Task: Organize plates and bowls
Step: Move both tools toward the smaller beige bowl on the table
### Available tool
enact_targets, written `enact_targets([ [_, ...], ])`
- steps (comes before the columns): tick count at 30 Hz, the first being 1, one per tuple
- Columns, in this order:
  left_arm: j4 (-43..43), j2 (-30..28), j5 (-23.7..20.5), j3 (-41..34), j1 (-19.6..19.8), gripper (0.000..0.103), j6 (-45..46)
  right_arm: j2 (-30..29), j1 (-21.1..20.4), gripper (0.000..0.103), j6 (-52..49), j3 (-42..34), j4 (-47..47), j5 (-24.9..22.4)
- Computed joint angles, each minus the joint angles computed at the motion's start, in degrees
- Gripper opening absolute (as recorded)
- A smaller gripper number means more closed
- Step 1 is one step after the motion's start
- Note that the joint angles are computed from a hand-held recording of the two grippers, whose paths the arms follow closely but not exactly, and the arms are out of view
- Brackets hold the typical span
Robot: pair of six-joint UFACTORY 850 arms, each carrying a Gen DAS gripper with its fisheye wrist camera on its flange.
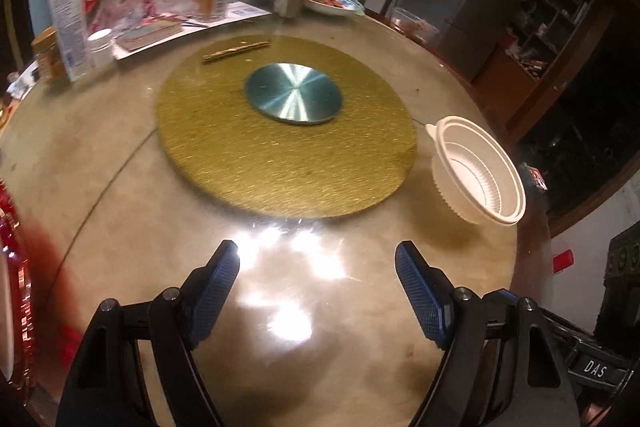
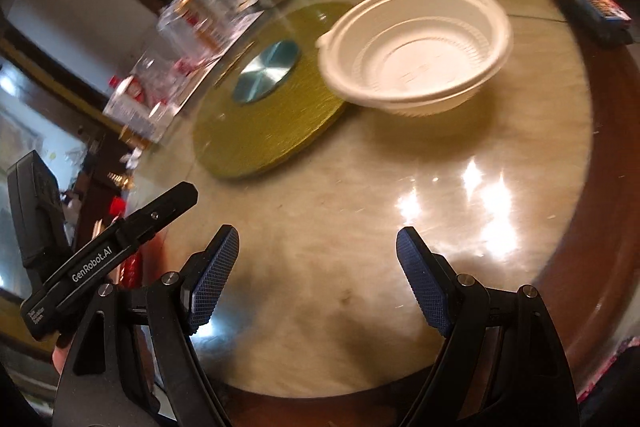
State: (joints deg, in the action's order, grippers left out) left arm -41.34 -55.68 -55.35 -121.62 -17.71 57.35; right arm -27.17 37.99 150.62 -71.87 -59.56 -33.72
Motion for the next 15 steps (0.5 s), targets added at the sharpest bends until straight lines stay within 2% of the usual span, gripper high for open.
enact_targets([
  [9, 0.7, -1.2, -0.4, -1.8, -4.5, 0.08, -4.1, 5.8, 1.1, 0.083, 9.9, 7.0, 1.3, -8.8],
  [12, 1.0, -1.1, 0.2, -1.9, -5.6, 0.08, -4.3, 8.2, 1.1, 0.083, 14.8, 10.0, 0.2, -9.1],
  [15, 0.5, -1.4, 0.8, -2.4, -6.4, 0.08, -5.3, 10.8, 0.9, 0.083, 22.7, 13.6, -4.9, -7.7],
])
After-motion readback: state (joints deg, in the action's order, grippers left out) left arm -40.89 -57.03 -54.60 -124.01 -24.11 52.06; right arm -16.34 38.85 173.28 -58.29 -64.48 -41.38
